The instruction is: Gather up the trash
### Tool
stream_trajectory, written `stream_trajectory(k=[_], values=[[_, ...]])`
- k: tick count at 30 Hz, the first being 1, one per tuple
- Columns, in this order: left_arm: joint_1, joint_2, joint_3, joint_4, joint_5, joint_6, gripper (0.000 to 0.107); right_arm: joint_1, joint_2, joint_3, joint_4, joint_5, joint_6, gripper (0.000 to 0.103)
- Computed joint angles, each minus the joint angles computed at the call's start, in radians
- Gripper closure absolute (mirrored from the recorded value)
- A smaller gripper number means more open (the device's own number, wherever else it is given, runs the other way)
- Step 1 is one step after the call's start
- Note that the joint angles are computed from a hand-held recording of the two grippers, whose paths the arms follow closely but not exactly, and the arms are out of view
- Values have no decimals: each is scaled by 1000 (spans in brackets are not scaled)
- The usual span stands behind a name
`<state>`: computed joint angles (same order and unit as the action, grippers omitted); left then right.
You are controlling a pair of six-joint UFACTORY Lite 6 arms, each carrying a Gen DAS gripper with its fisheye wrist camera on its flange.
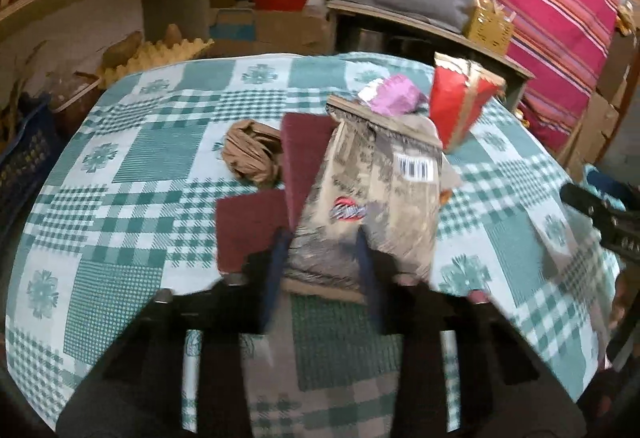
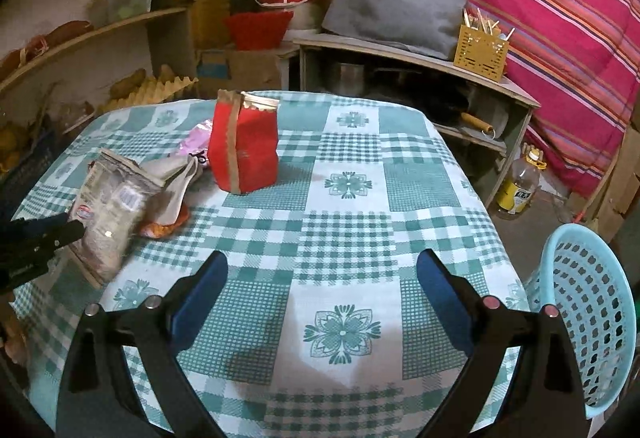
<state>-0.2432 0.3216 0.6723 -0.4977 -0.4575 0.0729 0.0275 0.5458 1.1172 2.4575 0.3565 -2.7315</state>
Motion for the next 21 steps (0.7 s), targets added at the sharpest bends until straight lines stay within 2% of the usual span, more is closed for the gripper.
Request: stream_trajectory(k=[6,17,21], values=[[-12,-76,-66,56,-14,-61,103,3,-27,-30,-10,31,22,10],[-5,-326,-235,-20,-63,6,106,76,-63,-93,74,68,-67,10],[25,-405,-283,-36,-62,30,107,140,-47,-82,188,52,-172,10]])
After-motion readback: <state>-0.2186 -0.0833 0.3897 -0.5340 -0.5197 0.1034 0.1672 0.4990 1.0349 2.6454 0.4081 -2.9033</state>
